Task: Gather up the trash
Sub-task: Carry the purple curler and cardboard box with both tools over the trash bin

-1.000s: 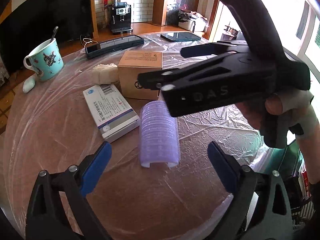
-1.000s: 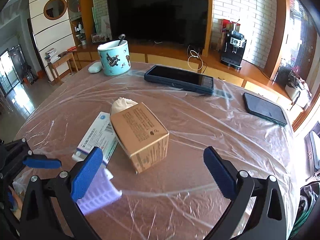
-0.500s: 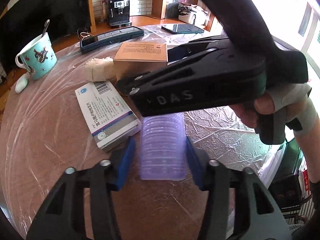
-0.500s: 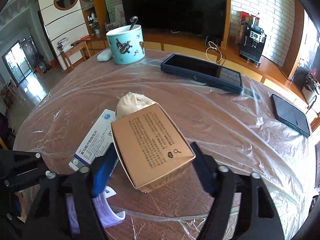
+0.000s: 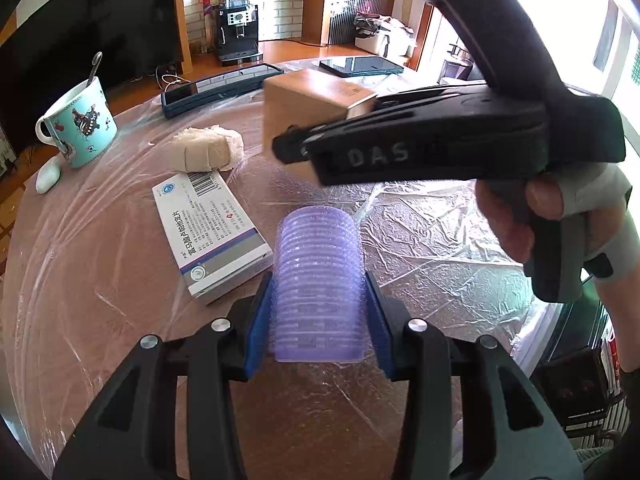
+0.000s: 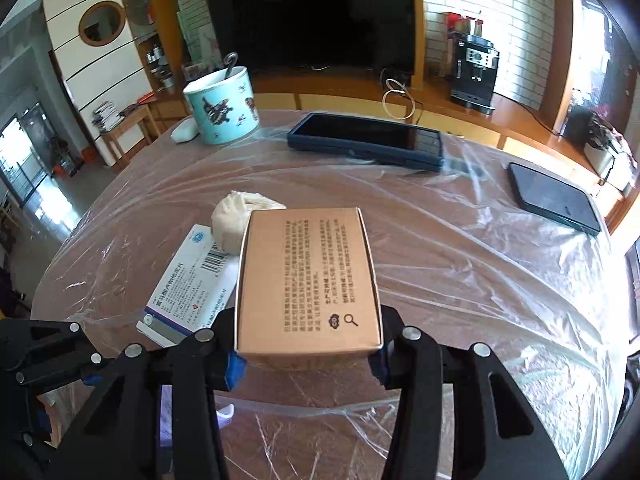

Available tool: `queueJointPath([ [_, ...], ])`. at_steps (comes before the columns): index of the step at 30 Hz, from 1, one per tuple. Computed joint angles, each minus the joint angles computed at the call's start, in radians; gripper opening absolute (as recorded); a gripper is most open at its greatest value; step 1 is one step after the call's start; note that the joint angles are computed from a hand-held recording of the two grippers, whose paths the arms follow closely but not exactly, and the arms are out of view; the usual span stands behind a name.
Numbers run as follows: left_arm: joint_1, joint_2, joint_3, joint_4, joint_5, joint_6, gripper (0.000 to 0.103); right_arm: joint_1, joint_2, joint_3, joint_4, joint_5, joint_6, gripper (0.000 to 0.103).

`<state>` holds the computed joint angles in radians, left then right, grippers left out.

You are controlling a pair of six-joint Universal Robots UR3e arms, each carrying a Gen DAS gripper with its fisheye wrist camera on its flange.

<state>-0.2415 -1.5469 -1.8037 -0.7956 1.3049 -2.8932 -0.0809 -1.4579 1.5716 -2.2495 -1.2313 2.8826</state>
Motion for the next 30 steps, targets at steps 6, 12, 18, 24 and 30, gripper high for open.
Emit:
queueJointPath([
  [6,0.004,0.023,-0.014,-0.006,-0.003,-0.002,0.045,-0.025,-0.071,0.065,-0.014,-0.012,0.011,0.047],
  [12,0.011,0.038,-0.026,-0.008,-0.003,-0.002,0.045,-0.058,-0.159,0.145,-0.01,0.006,0.004,0.047],
  [18,0.024,0.076,-0.056,-0.007,-0.002,-0.006,0.045,-0.069,-0.226,0.197,0.017,0.006,-0.002,0.047],
  [24,0.053,0.141,-0.096,-0.015,-0.011,-0.006,0.045,-0.073,-0.297,0.249,0.039,0.009,-0.001,0.047],
  [30,0.096,0.206,-0.138,-0.029,-0.03,0.0,0.045,-0.071,-0.372,0.299,0.065,0.015,-0.001,0.047],
])
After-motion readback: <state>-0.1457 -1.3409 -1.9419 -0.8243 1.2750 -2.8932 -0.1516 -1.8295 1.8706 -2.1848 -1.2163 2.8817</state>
